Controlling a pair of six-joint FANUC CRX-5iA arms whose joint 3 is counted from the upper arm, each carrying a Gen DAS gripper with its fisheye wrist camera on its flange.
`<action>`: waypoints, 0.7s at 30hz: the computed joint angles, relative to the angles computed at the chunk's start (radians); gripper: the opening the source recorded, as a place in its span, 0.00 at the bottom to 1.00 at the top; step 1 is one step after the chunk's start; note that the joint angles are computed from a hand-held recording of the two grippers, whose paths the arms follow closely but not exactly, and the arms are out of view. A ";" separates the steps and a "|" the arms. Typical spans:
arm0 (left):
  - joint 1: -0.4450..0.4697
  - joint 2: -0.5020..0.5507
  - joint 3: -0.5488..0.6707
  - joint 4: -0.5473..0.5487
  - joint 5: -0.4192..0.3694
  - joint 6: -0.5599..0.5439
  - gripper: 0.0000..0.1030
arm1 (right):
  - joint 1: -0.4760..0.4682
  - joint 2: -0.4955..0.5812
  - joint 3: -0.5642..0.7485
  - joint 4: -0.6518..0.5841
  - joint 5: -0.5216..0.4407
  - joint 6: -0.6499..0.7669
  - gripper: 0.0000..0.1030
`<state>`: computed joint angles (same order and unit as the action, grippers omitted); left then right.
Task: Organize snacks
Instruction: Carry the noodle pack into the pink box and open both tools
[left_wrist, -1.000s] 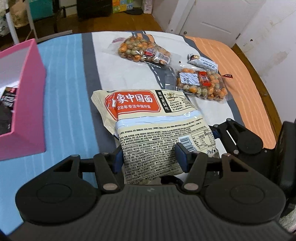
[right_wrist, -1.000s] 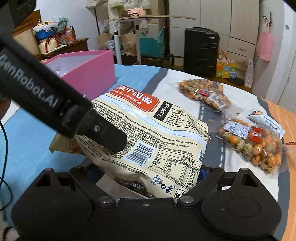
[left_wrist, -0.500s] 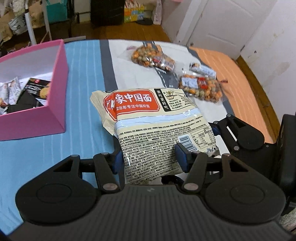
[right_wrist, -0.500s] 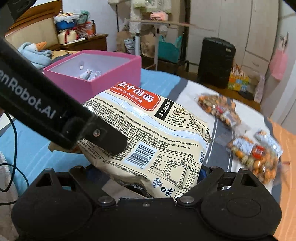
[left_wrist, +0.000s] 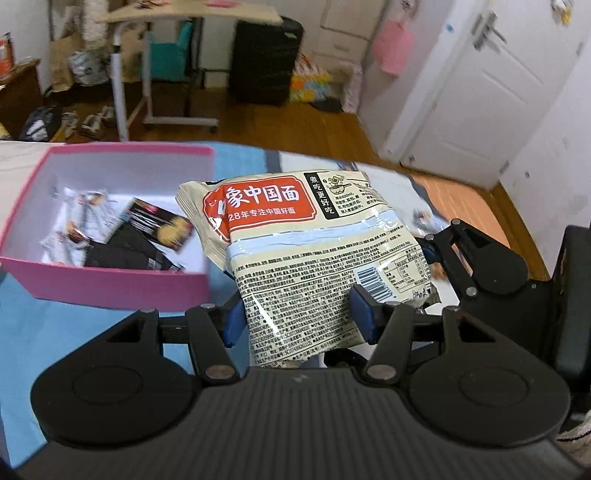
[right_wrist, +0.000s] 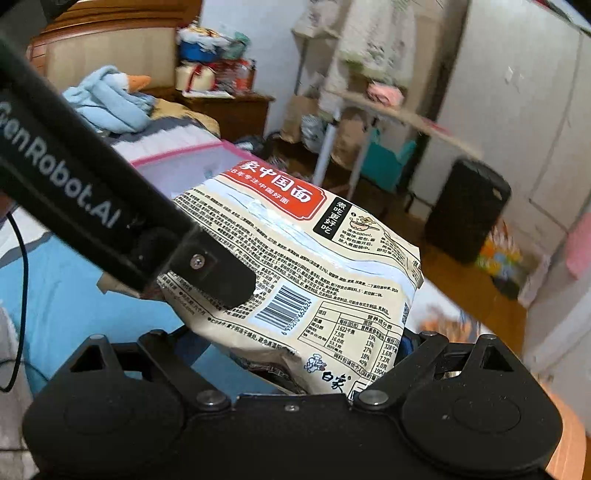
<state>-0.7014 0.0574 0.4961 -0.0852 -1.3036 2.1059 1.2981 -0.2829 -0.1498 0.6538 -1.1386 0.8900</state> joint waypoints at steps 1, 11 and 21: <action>0.011 -0.007 -0.003 -0.004 0.002 0.002 0.54 | -0.012 0.017 0.016 -0.002 0.020 0.021 0.94; 0.194 -0.036 -0.062 0.060 0.089 -0.027 0.56 | -0.194 0.155 0.182 -0.206 0.254 0.390 0.95; 0.342 0.000 -0.109 0.144 0.158 -0.110 0.57 | -0.330 0.332 0.418 -0.534 0.231 0.465 0.93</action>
<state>-0.3595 0.0572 0.3871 0.0588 -1.1452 1.9961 0.9677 0.0492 0.2687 0.1197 -0.9075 1.3549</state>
